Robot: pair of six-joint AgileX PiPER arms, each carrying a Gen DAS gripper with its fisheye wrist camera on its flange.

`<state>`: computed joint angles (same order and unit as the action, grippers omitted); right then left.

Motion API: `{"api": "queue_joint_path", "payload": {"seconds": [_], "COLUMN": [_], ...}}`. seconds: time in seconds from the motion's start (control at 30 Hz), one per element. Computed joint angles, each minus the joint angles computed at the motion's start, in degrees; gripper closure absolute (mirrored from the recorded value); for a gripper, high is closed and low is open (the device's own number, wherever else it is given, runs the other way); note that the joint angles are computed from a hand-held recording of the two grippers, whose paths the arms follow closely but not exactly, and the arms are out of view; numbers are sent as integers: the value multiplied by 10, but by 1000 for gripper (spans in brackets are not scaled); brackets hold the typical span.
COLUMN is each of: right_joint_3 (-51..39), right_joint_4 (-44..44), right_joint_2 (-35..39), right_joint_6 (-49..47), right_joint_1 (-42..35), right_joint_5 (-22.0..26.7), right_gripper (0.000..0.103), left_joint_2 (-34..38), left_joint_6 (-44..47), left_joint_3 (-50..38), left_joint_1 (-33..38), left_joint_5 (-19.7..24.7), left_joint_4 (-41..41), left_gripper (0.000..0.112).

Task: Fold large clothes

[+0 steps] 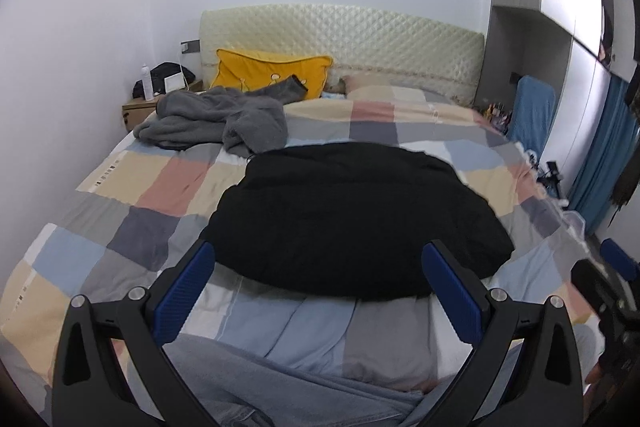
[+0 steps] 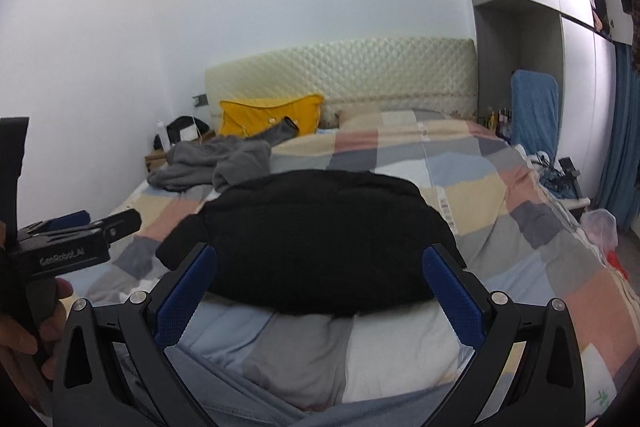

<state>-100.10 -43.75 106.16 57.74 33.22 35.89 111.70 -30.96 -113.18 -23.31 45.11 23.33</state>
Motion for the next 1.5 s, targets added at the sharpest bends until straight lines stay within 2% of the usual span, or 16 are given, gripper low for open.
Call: {"api": "queue_joint_path", "payload": {"seconds": [0.13, 0.37, 0.43, 0.9, 1.03, 1.2, 1.4, 1.5], "right_joint_3": [-1, -26, -29, -29, -30, -32, -29, -24], "right_joint_4": [4, 25, 26, 29, 22, 39, 16, 11], "right_joint_2": [3, 16, 17, 16, 20, 23, 19, 15], "right_joint_6": [1, -31, -33, -33, -31, -42, -31, -26], "right_joint_1": [-4, -8, -7, -9, -9, -18, -21, -23], "right_joint_5": [2, 5, 6, 7, 12, 9, 15, 16], "right_gripper": [1, 1, 1, 1, 1, 1, 1, 1], "left_joint_2": [1, -1, 3, 1, 5, 12, 12, 12], "left_joint_6": [5, -19, -6, 11, 40, 32, 25, 32], "left_joint_3": [10, 11, 0, -1, -9, -16, -14, -17], "left_joint_1": [0, -11, -11, -7, -1, -12, -18, -15], "left_joint_5": [2, 13, 24, 28, 28, 37, 32, 30], "left_joint_4": [-9, 26, 15, 2, -36, -13, 3, -12], "left_gripper": [9, 9, 9, 9, 9, 9, 9, 9]}}
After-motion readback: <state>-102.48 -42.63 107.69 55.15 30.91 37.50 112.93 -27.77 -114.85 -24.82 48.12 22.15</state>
